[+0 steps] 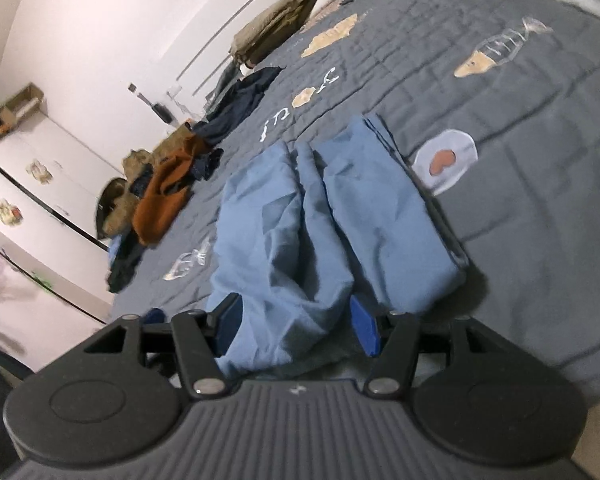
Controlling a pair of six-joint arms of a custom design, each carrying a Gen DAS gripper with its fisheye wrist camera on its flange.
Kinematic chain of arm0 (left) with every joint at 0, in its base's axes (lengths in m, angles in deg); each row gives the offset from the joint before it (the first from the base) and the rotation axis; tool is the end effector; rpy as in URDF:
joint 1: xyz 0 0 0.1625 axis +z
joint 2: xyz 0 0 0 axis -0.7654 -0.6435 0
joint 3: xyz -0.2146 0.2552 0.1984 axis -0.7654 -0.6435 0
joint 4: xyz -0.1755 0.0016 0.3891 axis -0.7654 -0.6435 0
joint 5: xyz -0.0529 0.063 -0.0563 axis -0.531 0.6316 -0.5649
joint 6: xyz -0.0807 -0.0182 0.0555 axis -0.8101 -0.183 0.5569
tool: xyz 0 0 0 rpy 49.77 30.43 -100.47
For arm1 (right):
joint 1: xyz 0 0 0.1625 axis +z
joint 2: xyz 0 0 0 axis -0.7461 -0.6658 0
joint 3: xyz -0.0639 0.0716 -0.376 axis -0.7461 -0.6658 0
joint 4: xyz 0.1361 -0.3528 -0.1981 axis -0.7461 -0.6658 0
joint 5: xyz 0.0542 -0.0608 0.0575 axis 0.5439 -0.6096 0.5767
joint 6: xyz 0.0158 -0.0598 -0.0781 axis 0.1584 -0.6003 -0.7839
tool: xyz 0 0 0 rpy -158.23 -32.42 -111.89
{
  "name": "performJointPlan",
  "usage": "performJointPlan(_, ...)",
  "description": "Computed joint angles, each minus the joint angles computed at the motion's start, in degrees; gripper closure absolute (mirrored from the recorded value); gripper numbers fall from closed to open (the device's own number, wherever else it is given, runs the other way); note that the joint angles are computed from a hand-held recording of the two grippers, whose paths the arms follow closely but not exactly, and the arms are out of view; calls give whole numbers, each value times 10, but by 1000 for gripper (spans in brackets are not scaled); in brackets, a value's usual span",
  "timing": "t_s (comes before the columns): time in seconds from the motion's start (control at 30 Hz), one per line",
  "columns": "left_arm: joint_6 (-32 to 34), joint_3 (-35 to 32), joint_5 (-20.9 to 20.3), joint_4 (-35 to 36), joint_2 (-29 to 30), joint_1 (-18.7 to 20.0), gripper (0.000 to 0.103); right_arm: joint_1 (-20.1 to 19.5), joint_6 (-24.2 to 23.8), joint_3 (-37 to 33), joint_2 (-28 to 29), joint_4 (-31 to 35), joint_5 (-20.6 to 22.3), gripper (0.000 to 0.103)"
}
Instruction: Fold clothes
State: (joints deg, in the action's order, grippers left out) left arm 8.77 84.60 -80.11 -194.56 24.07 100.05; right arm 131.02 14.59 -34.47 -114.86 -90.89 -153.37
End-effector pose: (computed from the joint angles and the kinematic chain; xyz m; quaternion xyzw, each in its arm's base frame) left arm -0.3677 -0.7707 0.0151 0.2260 0.7994 -0.4573 0.3173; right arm 0.0445 -0.8504 0.3508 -0.1559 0.9600 -0.2311 0.0274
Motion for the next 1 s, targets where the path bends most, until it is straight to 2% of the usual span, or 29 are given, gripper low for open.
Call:
performJointPlan(0.23,-20,33,4,0,-22,1,35,9,-7,-11,22,-13,-21,44)
performJointPlan(0.5,-21,61,7,-11,-38,1,34,15,-12,13,22,-61,-18,45)
performJointPlan(0.57,-22,68,9,-16,-43,1,34,16,-14,14,25,-68,-24,52)
performJointPlan(0.6,-22,71,10,-18,-44,1,34,17,-13,16,25,-73,-29,59)
performJointPlan(0.63,-22,74,12,-20,-46,0,34,16,-10,18,26,-76,-31,80)
performJointPlan(0.67,-21,78,13,-21,-48,0,34,15,-4,18,27,-79,-28,94)
performJointPlan(0.73,-19,83,15,-24,-51,0,34,13,10,21,24,-88,-15,96)
performJointPlan(0.83,-3,90,13,-28,-54,-1,34,9,24,35,11,-118,31,97)
performJointPlan(0.93,27,86,12,-24,-47,-4,34,7,31,38,1,-137,74,97)
performJointPlan(1.0,66,72,11,-25,-32,-6,34,8,21,39,-4,-149,82,97)
